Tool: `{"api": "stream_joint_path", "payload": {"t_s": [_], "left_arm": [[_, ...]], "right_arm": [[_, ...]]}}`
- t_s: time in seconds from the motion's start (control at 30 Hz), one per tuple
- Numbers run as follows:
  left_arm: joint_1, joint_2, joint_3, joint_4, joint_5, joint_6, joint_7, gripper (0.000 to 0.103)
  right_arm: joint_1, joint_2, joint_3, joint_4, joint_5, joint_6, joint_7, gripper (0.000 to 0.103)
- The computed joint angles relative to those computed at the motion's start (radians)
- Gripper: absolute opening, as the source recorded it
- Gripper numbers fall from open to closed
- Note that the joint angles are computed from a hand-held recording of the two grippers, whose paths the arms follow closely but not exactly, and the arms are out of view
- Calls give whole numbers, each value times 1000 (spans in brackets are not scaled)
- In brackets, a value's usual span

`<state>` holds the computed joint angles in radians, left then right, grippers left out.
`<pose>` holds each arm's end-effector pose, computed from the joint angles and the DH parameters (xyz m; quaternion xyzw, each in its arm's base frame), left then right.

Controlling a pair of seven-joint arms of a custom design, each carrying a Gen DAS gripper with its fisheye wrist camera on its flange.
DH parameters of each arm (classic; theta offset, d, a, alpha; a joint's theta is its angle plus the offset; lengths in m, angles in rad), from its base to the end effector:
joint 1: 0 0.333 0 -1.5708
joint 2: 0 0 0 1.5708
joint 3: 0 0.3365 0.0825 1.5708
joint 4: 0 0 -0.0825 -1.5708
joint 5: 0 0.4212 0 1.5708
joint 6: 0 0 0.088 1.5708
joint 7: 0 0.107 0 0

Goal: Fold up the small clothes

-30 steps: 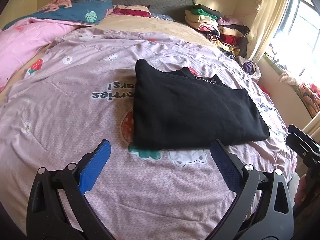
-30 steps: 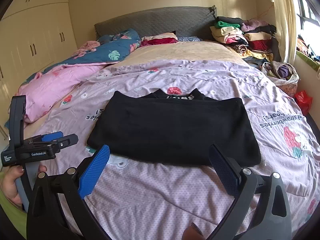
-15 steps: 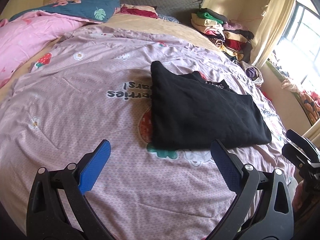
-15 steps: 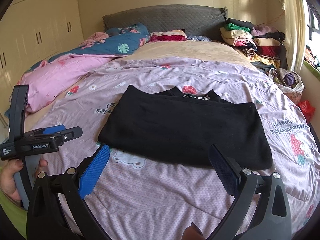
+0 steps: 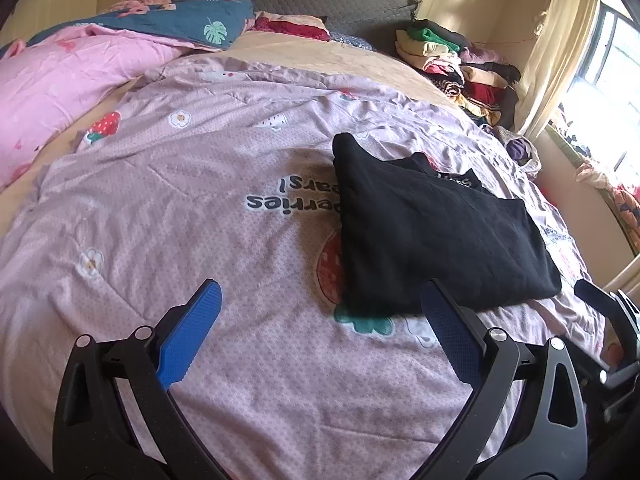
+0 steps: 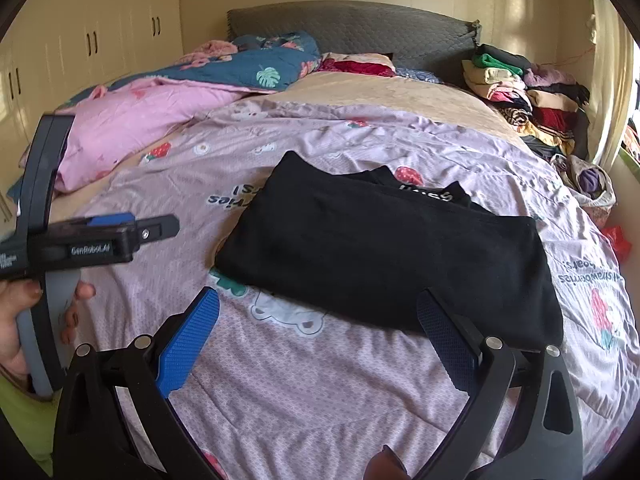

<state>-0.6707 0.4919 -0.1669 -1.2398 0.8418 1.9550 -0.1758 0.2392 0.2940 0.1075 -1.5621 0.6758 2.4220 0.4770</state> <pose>0.5762 -0.5187 0.5415 -0.8413 0.3902 -0.2660 0.2629 0.6942 0.2429 0.5507 -0.8869 0.2426 -0.1228 0.3734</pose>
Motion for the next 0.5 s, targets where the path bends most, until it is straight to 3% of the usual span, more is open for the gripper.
{"api": "stream_joint_path", "payload": {"t_s": [0.5], "left_arm": [[21,89,25,129,-52,-45,154,93]], "right_arm": [[65,46,-2,-43,-134,129,-14,99]]}}
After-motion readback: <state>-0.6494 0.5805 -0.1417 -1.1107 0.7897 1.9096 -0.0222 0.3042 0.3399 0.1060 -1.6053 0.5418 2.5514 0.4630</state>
